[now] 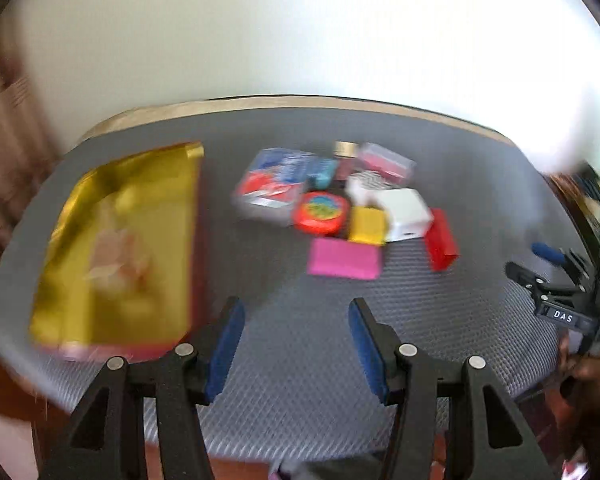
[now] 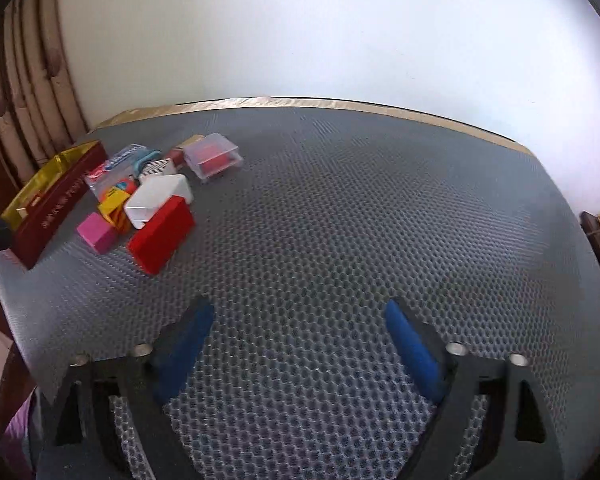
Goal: Organize rigid objects
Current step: 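Grasp the pink block with the left gripper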
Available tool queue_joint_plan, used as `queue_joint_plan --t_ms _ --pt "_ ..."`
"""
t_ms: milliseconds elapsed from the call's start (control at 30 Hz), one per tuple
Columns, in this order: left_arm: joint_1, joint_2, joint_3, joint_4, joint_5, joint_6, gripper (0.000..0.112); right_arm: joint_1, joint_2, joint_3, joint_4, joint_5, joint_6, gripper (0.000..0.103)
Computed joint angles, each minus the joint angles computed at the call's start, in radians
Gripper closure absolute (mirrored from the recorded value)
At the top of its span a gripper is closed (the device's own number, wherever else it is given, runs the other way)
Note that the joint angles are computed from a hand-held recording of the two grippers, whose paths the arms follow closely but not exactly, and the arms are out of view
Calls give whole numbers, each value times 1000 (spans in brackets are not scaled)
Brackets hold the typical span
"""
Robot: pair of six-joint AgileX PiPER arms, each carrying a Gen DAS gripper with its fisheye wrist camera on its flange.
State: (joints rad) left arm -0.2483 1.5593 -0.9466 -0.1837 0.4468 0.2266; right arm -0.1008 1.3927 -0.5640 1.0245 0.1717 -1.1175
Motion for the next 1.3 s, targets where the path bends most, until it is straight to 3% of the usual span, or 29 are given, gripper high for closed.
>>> queue_joint_plan --t_ms 133,200,300,400,533,633,867,1067,1133,1167,1200,1233,1300 --pt "4 85 -89 -144 20 297 57 -46 7 -3 119 66 -130 10" --pt "16 134 -167 -206 105 443 57 -66 0 -2 137 95 -142 10" --pt "-15 189 -258 -129 152 516 57 -122 1 -7 156 161 -162 10" --pt "-14 255 -371 -126 289 634 57 -140 22 -22 164 191 -158 10" --pt "-61 291 -398 -13 272 709 57 -157 42 -40 149 219 -131 10" --pt "-72 326 -441 -8 352 798 57 -190 57 -54 144 257 -119 9" --pt "-81 412 -512 54 405 808 57 -295 102 -88 173 382 -128 9" --pt "-89 490 -581 80 443 800 57 -293 100 -91 155 382 -112 6" --pt "-81 541 -658 61 495 804 58 -278 100 -94 138 370 -97 4" --pt "-73 565 -701 48 533 795 63 -271 103 -97 137 365 -92 4" --pt "-67 609 -774 39 601 775 77 -269 105 -99 137 364 -92 3" --pt "-56 645 -829 23 658 748 81 -273 108 -101 140 370 -94 3" --pt "-41 646 -825 -3 656 724 81 -278 112 -102 148 376 -99 3"
